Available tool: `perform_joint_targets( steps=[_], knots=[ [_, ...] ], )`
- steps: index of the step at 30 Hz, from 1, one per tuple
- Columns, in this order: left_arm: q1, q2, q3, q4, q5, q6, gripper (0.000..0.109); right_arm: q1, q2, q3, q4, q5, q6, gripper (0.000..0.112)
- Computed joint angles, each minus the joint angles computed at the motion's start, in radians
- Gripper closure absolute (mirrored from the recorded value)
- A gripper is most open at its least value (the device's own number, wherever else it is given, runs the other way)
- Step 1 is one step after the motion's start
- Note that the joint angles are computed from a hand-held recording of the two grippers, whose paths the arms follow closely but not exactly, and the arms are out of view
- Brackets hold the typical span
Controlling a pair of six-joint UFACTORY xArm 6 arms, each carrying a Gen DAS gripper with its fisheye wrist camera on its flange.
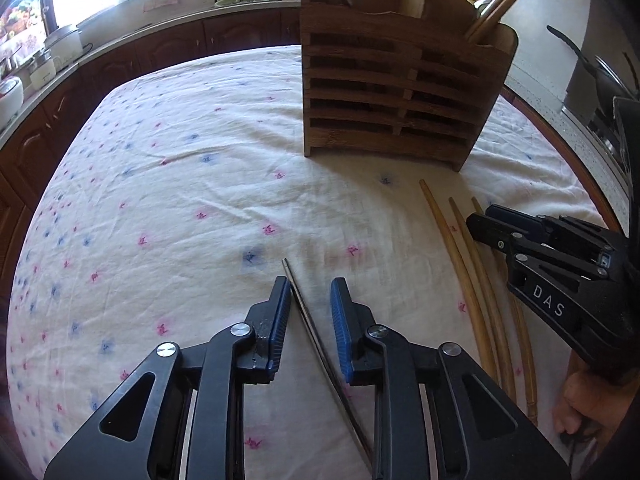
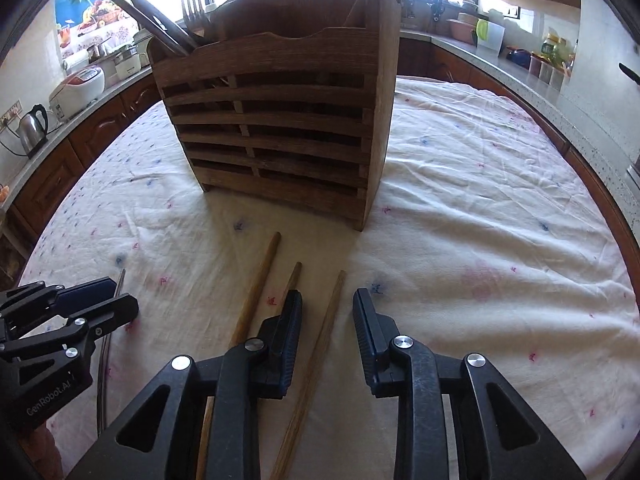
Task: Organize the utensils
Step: 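Grasp a metal chopstick with the left tool while the right grasps a wooden chopstick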
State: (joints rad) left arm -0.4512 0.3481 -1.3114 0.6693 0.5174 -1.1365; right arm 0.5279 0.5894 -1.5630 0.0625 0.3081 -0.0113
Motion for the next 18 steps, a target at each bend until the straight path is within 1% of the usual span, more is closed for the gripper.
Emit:
perform_joint_targets(
  steps=[1, 2, 3, 5, 9, 12, 14, 18],
  knots=[
    [0.001, -0.002, 0.004, 0.000, -0.007, 0.002, 0.098, 0.000, 0.000, 0.000, 0.007, 0.000, -0.010, 0.095],
    [0.004, -0.004, 0.008, -0.004, -0.016, 0.005, 0.101, 0.001, -0.002, 0.001, 0.020, 0.000, -0.024, 0.098],
    [0.008, -0.008, 0.016, -0.013, -0.029, 0.009, 0.101, 0.001, -0.004, 0.005, 0.030, -0.002, -0.030, 0.102],
    [0.017, -0.019, 0.034, -0.034, -0.054, 0.018, 0.103, 0.001, -0.004, 0.003, 0.064, 0.002, -0.045, 0.104],
    [0.033, -0.060, 0.103, -0.078, -0.136, 0.019, 0.105, -0.002, -0.026, 0.020, 0.262, 0.015, -0.163, 0.106],
    [0.043, -0.114, 0.169, -0.060, -0.189, -0.018, 0.105, 0.004, -0.079, 0.078, 0.409, -0.009, -0.272, 0.107],
    [0.048, -0.151, 0.205, -0.044, -0.216, -0.043, 0.105, 0.008, -0.118, 0.115, 0.465, -0.030, -0.316, 0.107],
    [0.050, -0.231, 0.259, 0.037, -0.256, -0.134, 0.105, 0.018, -0.207, 0.184, 0.618, -0.067, -0.441, 0.107]
  ],
)
